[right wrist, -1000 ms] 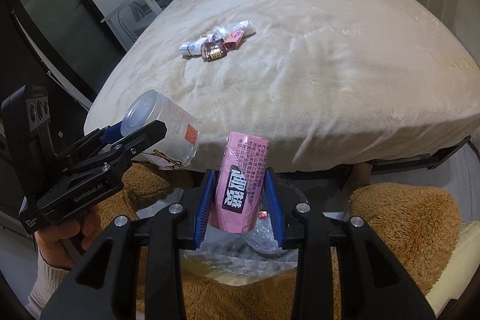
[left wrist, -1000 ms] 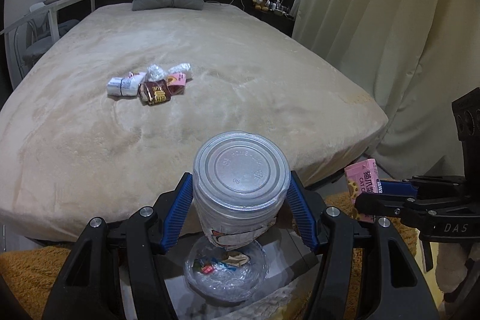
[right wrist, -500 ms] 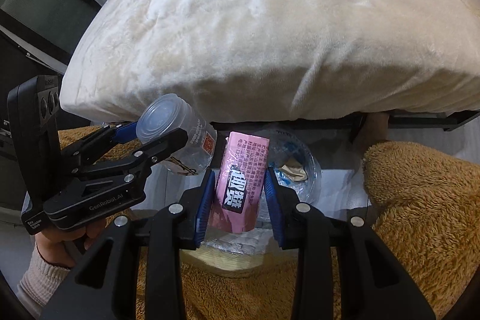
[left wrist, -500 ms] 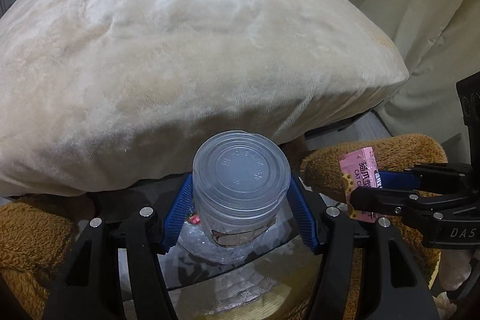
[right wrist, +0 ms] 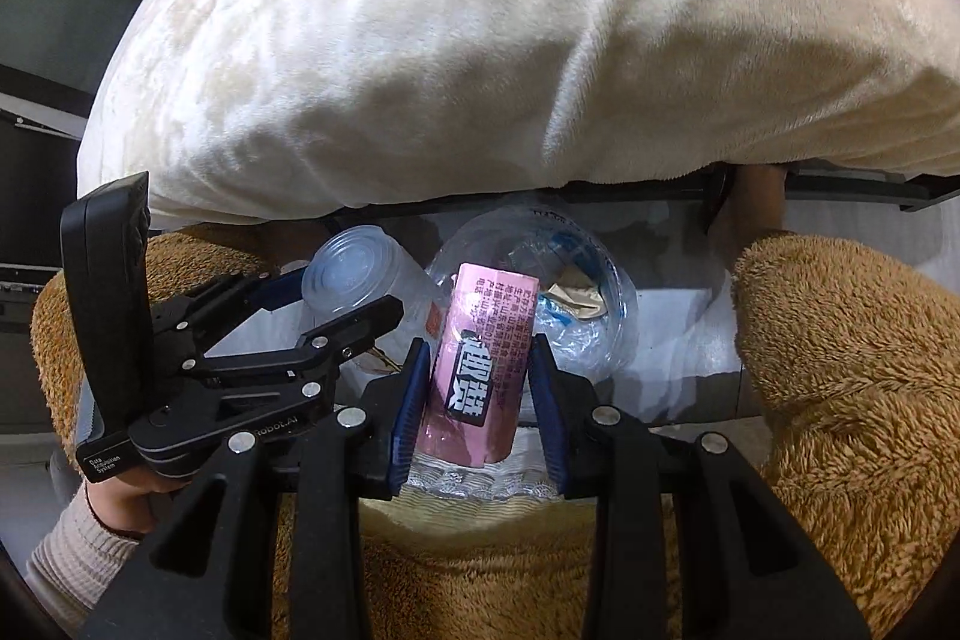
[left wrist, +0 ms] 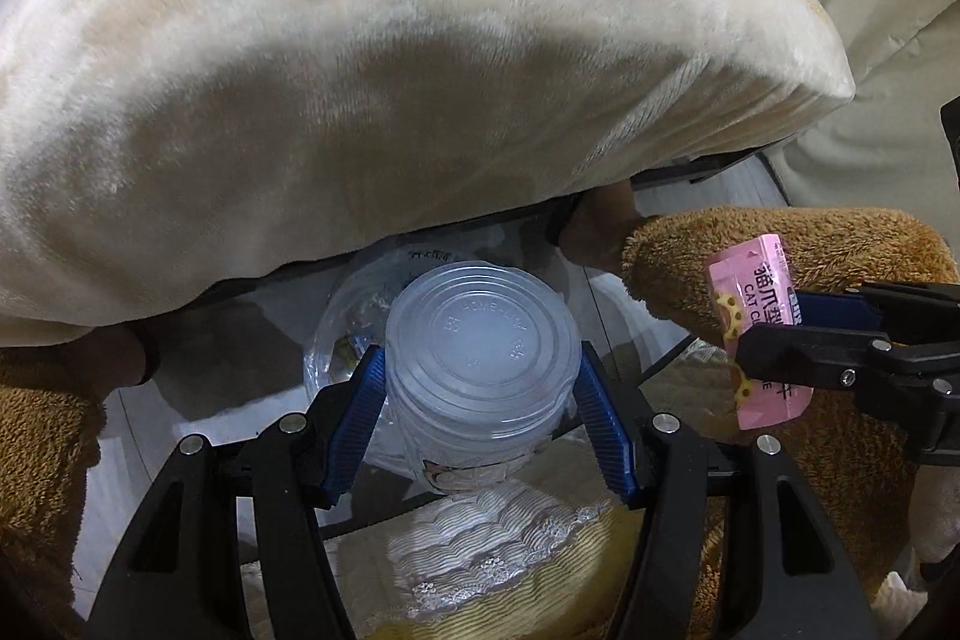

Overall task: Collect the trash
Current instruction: 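Open the left gripper to drop the plastic cup while the right gripper drops the pink box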

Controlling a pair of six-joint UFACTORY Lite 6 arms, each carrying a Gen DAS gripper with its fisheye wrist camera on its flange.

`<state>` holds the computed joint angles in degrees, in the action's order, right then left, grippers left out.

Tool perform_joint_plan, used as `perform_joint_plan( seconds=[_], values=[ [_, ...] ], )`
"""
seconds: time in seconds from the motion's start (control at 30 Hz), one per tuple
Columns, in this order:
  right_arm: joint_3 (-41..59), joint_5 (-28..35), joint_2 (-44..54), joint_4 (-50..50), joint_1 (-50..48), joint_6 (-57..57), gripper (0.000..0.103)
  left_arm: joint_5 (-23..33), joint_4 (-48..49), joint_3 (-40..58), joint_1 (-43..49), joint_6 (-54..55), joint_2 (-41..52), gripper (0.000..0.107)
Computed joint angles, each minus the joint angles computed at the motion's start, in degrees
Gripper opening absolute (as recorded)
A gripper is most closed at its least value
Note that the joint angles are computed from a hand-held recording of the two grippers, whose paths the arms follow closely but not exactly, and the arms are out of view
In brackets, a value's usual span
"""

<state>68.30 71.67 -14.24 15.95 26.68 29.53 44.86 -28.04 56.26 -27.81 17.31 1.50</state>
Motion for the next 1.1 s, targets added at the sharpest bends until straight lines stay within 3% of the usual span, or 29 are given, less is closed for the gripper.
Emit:
perform_joint_plan(
  seconds=[0.4, 0.97, 1.03, 1.1],
  values=[
    [-4.6, -2.2, 4.4, 3.7, -3.5, -5.9, 0.035, -0.5, -0.8, 0.0, -0.8, 1.4, 6.6, 0.061],
    [-6.1, -3.7, 7.1, 4.4, -3.6, -5.7, 0.036, -1.3, 0.2, -1.6, -1.2, 2.1, 8.7, 0.063],
    [-6.2, -3.7, 6.7, 5.1, -4.2, -6.3, 0.041, -1.0, 0.2, -1.3, -1.1, 2.1, 9.7, 0.066],
    [-6.2, -3.8, 6.3, 4.8, -4.4, -5.5, 0.051, -1.2, 1.8, -1.4, -1.3, 0.5, 9.9, 0.078]
  ],
)
